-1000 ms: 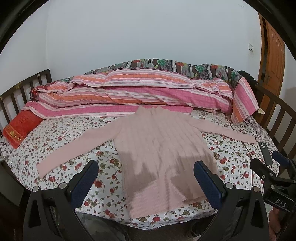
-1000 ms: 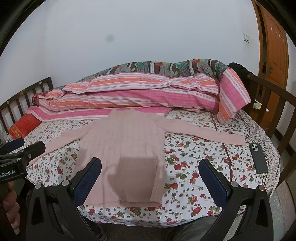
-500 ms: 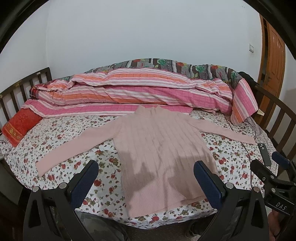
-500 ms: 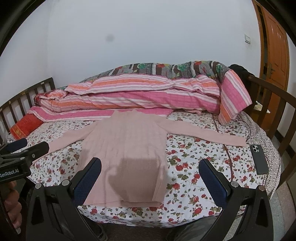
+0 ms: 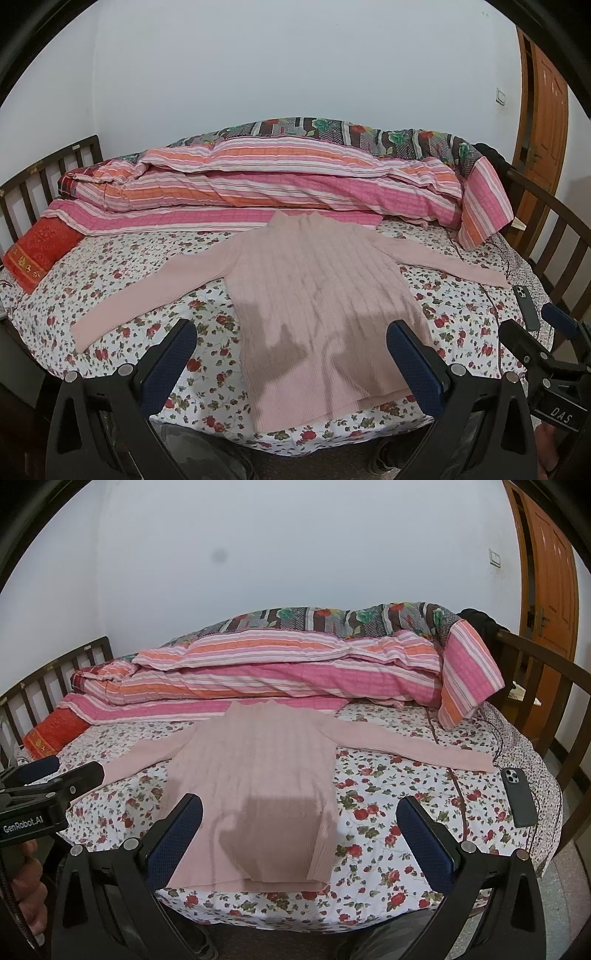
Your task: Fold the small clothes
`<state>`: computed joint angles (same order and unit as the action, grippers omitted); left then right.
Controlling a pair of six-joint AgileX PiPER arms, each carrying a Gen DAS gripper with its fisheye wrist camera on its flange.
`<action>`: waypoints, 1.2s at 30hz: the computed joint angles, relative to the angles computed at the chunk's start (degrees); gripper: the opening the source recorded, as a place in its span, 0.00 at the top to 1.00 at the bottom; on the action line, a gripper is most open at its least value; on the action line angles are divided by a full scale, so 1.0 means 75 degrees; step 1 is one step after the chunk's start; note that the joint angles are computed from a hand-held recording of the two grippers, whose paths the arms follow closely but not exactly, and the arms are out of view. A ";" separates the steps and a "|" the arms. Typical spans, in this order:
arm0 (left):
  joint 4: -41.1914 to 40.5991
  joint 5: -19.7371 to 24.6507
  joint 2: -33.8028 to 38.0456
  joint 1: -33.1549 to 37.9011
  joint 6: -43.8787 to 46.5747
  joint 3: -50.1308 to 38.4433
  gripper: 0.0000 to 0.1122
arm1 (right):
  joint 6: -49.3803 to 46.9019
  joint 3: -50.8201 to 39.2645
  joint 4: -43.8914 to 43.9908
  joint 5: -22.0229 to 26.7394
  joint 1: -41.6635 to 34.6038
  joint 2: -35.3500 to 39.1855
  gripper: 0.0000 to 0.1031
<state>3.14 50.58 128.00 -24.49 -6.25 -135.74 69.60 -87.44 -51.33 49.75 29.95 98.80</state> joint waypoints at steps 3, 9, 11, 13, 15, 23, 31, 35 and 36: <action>-0.0049 -0.0026 -0.0036 0.0001 0.0021 0.0055 0.08 | 0.0012 -0.0037 -0.0012 0.0024 0.0034 0.0016 0.00; -0.0143 0.0044 0.0013 0.0023 0.0081 -0.0041 0.08 | -0.0049 -0.0056 0.0034 0.0069 0.0061 0.0012 0.00; -0.0144 0.0020 -0.0001 0.0017 0.0071 -0.0011 0.08 | -0.0065 -0.0069 0.0038 0.0064 0.0060 0.0019 0.00; -0.0137 0.0041 0.0026 0.0003 0.0069 -0.0058 0.08 | -0.0068 -0.0109 0.0031 0.0089 0.0072 0.0039 0.00; -0.0171 0.0004 -0.0005 0.0031 0.0108 0.0006 0.08 | -0.0050 -0.0089 0.0033 0.0067 0.0060 0.0032 0.00; -0.0474 -0.0281 -0.0050 0.0145 0.0308 0.0242 0.08 | -0.0108 -0.0253 0.0040 0.0093 0.0107 0.0152 0.00; -0.0598 -0.0310 0.0095 0.0201 0.0426 0.0083 0.08 | 0.0107 -0.0120 -0.0179 -0.0153 0.0065 0.0248 0.00; -0.0715 -0.0402 0.0445 0.0294 0.0513 -0.0197 0.08 | 0.0014 -0.0234 -0.0137 -0.0230 0.0003 0.0443 0.00; -0.0756 -0.0230 0.0714 0.0335 0.0543 -0.0616 0.08 | 0.0002 -0.0254 -0.0150 -0.0270 -0.0015 0.0510 0.00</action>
<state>-2.53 48.85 133.35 -21.97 -2.18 -140.36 69.62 -89.35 -52.46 47.73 29.84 102.63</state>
